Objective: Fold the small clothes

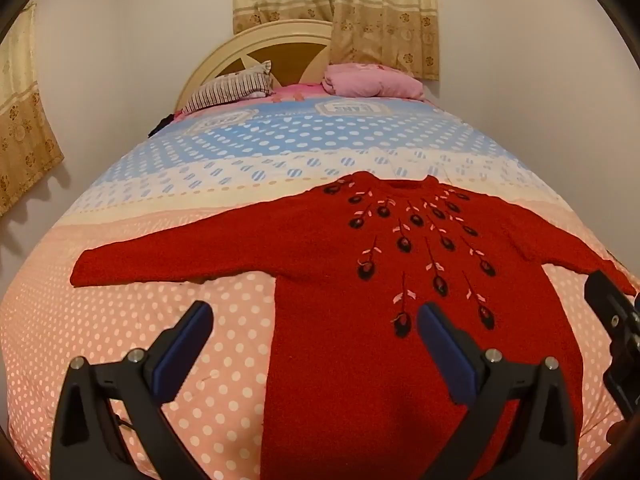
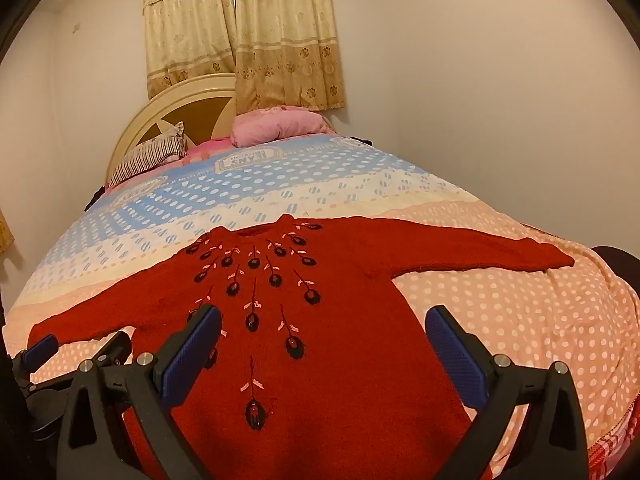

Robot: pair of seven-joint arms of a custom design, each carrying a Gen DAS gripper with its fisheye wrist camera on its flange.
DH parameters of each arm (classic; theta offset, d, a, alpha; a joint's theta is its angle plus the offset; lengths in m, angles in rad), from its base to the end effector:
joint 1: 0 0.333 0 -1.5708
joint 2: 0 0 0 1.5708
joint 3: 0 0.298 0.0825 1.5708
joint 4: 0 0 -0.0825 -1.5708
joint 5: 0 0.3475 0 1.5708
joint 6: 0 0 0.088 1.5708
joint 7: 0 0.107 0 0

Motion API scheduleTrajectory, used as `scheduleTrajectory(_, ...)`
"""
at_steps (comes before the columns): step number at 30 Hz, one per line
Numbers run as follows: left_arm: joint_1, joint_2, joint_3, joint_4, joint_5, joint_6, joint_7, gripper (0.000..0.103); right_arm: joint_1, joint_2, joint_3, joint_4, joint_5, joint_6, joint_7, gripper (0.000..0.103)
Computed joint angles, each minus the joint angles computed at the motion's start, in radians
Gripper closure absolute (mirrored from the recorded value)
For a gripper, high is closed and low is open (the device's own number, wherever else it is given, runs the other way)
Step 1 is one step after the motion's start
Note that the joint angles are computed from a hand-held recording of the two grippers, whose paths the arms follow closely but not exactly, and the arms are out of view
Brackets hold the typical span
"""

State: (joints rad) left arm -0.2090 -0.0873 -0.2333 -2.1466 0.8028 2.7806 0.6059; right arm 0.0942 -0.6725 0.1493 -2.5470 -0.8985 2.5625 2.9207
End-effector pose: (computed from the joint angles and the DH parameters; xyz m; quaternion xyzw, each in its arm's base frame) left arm 0.4663 -0.2597 0.5106 -0.5955 0.6867 -0.2979 0.2919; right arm 0.3555 0.1096 0.5560 -0.4486 0.7532 -0.3860 0.2871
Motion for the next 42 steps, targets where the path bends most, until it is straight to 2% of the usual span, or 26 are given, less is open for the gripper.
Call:
scheduleTrajectory(21, -0.002, -0.003, -0.002, -0.011, -0.025, 0.012, 0.023, 0.000, 0.005, 0.009, -0.003, 0.008, 0.014, -0.022, -0.017, 0.001)
scheduleTrajectory(26, -0.005, -0.001, -0.002, -0.008, -0.034, 0.012, 0.024, 0.000, 0.016, 0.030, -0.009, 0.028, 0.041, -0.064, -0.046, 0.001)
scheduleTrajectory(42, -0.007, 0.005, 0.002, -0.010, -0.056, 0.027, 0.042, 0.000, 0.008, 0.039, -0.028, 0.023, 0.051, -0.050, -0.067, 0.001)
